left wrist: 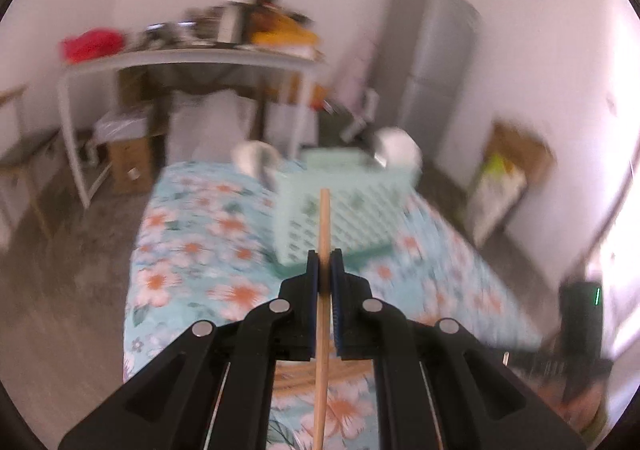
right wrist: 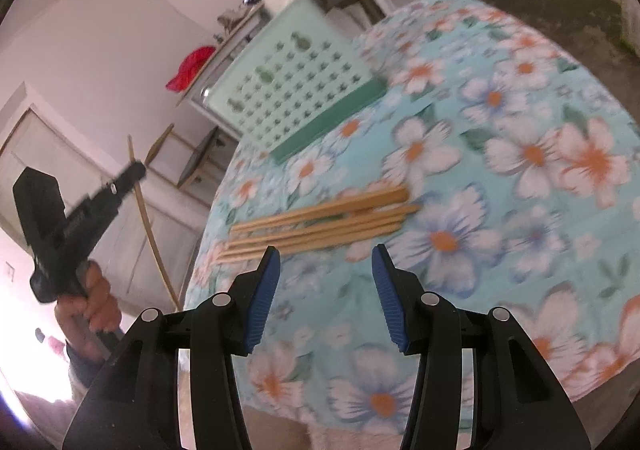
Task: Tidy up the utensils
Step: 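Lift the chopstick upright with the left tool while the right tool grasps another chopstick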
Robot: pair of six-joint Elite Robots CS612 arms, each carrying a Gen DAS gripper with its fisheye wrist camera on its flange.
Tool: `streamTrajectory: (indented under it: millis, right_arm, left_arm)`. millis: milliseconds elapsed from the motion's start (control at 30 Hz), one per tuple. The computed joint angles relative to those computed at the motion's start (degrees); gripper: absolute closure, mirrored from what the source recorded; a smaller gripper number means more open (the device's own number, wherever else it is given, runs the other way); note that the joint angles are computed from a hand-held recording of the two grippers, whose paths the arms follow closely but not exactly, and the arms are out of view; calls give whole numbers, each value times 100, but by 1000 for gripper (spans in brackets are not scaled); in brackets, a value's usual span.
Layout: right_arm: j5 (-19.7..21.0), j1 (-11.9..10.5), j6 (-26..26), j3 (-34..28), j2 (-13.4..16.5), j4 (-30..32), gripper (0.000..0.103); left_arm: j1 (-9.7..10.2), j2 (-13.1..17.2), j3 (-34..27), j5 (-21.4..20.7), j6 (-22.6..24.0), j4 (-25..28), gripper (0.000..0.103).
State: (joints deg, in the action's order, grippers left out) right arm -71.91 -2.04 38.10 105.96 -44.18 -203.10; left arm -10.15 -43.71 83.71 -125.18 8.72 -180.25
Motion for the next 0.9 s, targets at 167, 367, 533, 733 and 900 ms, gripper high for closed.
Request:
streamTrajectory:
  millis: [167,367,533,733,900]
  right_arm:
    - [93,93,-39,-182,8,695,56]
    - [109,118,263,-317,106,1047,56]
    - [196,65,762,-415,244,749,56]
    - [440,-71,1834,-482,501,-80,58]
    - [299,-110,2515,-561,638,-374,73]
  left_arm:
    - [162,277,-196,189,-1220,-634,98]
    - [248,421,-213,303,-1646,-807,98]
    - [297,490,-220,335,-1757,-879,97]
    - [333,529,-259,295,-1809,-924,97]
    - [330,524,-249,234,-1859,-1015,97]
